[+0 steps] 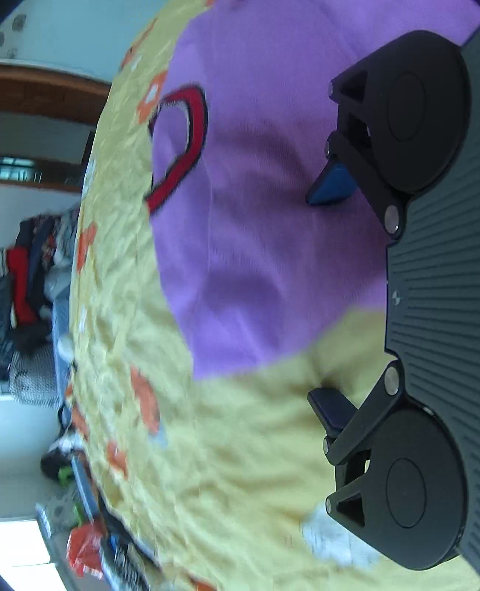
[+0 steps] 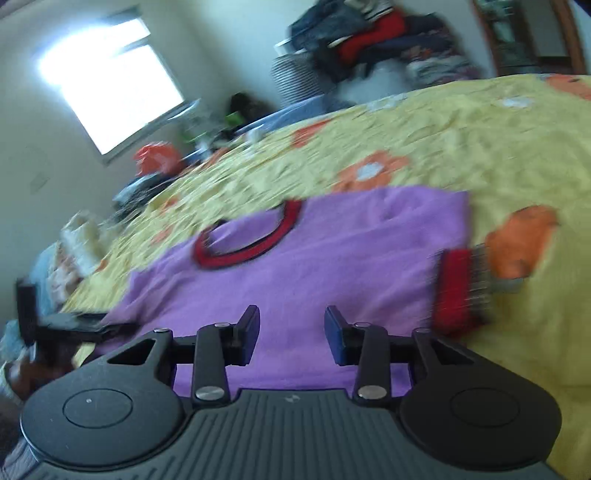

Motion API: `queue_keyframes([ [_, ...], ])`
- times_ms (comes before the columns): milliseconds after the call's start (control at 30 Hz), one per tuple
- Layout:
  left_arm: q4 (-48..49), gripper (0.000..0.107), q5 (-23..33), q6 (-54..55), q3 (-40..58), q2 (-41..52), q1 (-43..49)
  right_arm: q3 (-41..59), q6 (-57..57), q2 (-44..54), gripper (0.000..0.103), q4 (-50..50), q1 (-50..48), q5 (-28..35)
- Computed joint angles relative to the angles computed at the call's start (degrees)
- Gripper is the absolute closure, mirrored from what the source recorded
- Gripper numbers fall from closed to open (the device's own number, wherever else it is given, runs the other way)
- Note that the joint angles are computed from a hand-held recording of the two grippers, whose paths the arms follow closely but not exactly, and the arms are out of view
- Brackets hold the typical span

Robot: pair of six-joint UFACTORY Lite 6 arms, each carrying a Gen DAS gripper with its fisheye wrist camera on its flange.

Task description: Fold small clothes

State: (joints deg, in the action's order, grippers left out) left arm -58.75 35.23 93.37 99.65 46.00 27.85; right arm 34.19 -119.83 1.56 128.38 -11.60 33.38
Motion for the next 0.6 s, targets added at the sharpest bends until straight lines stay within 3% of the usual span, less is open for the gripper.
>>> queue_keyframes([
  [167, -4.10, 0.004, 0.49, 4.49, -0.76, -0.16, 1.43, -1.92, -0.15, -1.80, 0.064, 0.47, -5.08, 1.20],
  [267, -3.30, 0.004, 1.50, 3.75, 0.83, 0.95, 1.76, 1.13, -12.96, 2.29, 0.067, 10.05, -1.42, -8.77],
  [367, 3.50, 0.006, 2.35, -5.62, 3.83, 0.99, 1.25, 0.14, -13.65, 0.64, 0.064, 12.36, -2.15, -9.05],
  [433, 2.73, 0.012, 6.55, -6.36, 2.34, -1.50, 2.69, -2.89, -15.98, -4.77, 0.064, 13.16, -0.77, -8.90],
  [533, -1.06, 0.008, 14.68, -1.61, -3.68, -6.28, 5.45, -5.59, -17.13, -9.27, 0.064, 11.23, 3.51, -10.59],
  [600, -0.37, 0.007, 15.70, 0.31, -8.46, -9.11, 5.73, -7.11, -25.13, -10.33, 0.065, 17.20, 7.61, -12.97],
])
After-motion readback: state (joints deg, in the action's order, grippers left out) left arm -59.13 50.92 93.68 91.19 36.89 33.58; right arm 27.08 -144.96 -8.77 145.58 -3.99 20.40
